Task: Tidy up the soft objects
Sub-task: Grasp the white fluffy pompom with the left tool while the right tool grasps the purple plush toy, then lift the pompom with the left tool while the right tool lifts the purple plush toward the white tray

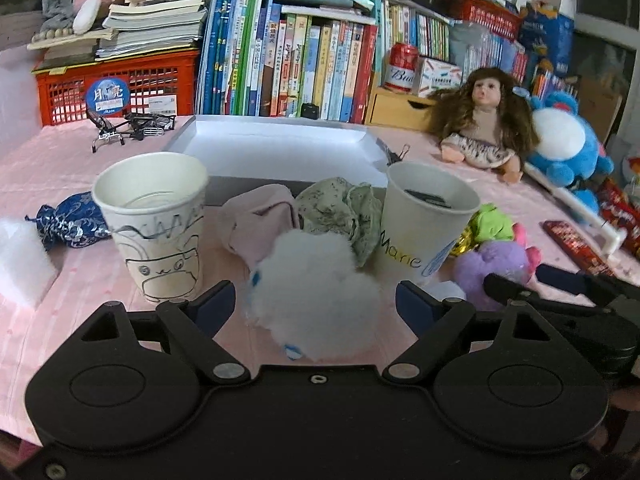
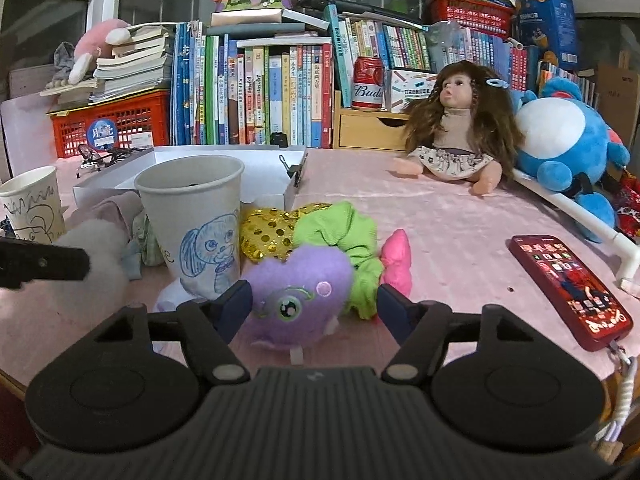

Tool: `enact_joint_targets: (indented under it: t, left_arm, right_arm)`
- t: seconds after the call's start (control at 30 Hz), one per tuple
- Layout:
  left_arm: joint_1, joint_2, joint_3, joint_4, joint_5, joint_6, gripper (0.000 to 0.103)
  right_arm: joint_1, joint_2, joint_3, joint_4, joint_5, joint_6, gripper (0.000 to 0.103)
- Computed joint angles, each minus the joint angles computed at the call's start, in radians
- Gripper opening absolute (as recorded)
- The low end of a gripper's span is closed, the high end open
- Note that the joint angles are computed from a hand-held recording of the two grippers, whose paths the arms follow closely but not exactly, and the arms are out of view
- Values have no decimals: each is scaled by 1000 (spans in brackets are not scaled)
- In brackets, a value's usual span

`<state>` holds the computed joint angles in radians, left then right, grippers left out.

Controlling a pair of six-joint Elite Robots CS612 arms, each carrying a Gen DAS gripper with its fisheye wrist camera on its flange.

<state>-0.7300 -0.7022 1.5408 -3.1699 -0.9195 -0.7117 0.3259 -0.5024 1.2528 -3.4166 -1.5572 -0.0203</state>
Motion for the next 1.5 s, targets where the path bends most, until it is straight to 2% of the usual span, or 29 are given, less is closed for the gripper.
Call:
enact_joint_targets:
  t: [0.3, 0.97, 1.2, 1.5]
  left_arm:
    - [6, 38, -65, 108, 6, -12, 75]
    - [8, 61, -95, 132, 16, -3, 72]
    - [4, 67, -102, 124, 25, 24, 65]
    - [1, 67, -102, 123, 32, 32, 63]
  right_arm:
    - [4, 15, -24, 9, 14, -30, 79]
    - [12, 17, -25, 18, -1, -61, 78]
    - [14, 28, -44, 31, 3, -69, 78]
    - [12, 27, -44, 37, 22, -64, 63]
